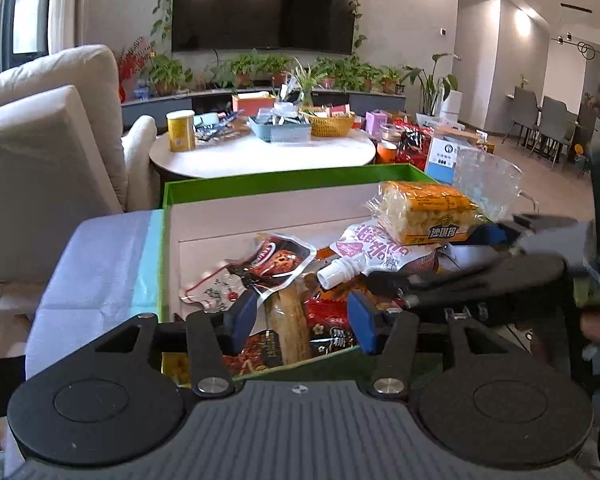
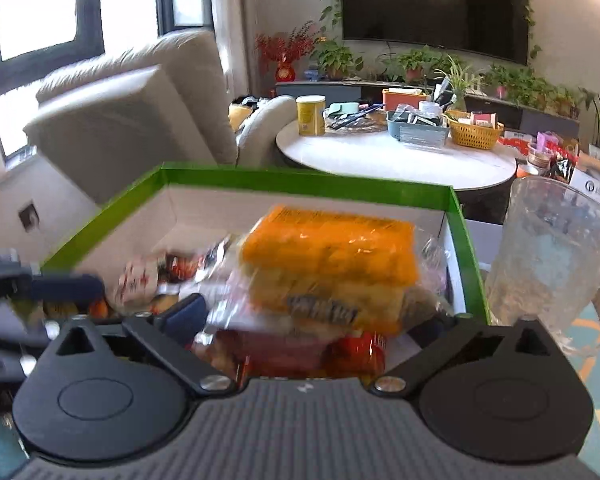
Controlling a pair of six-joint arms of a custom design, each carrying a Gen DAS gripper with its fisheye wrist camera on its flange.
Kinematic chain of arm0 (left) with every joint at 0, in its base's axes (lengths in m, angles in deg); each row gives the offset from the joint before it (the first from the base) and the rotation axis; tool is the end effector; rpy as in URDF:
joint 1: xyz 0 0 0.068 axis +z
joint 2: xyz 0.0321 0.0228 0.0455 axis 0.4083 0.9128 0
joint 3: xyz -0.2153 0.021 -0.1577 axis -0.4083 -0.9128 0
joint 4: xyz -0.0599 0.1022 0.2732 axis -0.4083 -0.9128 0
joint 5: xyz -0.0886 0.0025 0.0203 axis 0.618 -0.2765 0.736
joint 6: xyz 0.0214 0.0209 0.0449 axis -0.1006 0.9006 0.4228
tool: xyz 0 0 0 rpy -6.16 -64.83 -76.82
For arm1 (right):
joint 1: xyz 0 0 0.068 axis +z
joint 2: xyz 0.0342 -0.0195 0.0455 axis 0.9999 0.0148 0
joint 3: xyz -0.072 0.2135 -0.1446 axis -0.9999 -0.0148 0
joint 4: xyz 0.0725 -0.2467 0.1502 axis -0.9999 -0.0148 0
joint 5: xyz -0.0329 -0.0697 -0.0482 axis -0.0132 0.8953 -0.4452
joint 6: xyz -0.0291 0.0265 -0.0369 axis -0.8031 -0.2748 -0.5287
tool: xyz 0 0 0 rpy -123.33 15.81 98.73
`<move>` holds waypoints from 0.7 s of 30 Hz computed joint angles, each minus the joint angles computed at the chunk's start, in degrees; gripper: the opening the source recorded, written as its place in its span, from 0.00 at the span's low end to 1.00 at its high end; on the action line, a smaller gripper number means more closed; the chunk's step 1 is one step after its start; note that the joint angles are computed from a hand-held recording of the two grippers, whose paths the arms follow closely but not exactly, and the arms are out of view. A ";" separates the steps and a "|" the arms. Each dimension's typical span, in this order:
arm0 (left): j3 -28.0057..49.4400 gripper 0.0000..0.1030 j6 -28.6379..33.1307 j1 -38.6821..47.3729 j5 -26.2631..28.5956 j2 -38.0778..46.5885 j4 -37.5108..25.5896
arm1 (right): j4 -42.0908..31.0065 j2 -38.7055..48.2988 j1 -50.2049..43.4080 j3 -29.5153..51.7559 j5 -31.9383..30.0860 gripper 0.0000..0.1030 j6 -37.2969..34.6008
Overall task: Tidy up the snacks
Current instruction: 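Withdraw both tools from the box back toward the loose snacks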
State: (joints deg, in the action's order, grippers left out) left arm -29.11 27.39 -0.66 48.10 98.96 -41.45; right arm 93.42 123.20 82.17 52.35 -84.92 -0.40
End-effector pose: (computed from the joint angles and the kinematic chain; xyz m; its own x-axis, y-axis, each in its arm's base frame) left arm 0.2402 -0.1085 0.1898 -0.5162 0.1342 -0.8459 0.3272 0.9436 -0.0499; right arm 0.3183 -0.0204 0.1189 -0.5684 -0.1290 -0.8126 -0.4253 0.8915 0.1560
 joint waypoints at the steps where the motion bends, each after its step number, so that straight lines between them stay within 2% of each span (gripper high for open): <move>1: -0.87 0.48 -0.34 0.03 -0.19 -1.60 -0.34 | 1.39 -1.21 0.20 -1.67 0.90 0.77 -0.08; 3: -2.46 0.49 -0.87 0.42 -0.41 -4.57 -0.98 | 4.20 -4.08 -0.40 -5.02 2.43 0.77 3.56; 5: -3.90 0.49 -1.59 0.87 -0.20 -8.21 -2.56 | 3.39 -6.14 -1.92 -6.26 1.28 0.77 4.83; 8: -5.40 0.49 -2.49 1.33 0.79 -14.24 -6.87 | -0.29 -9.25 -5.56 -7.20 -4.79 0.77 4.93; 11: -8.11 0.50 -2.37 -0.14 -0.25 -22.05 -10.88 | -1.19 -16.77 -7.29 -11.57 -4.48 0.77 4.71; 14: -10.26 0.50 -2.65 -1.18 1.87 -30.05 -16.65 | -5.39 -24.34 -9.88 -14.97 -6.61 0.77 0.56; 16: -11.49 0.50 -2.68 -3.06 1.16 -34.76 -20.30 | -11.30 -27.65 -11.89 -15.49 -8.70 0.77 -2.31; 21: -13.59 0.50 -3.63 -7.75 -1.09 -42.86 -28.71 | -19.79 -29.97 -16.00 -16.36 -11.83 0.77 -6.57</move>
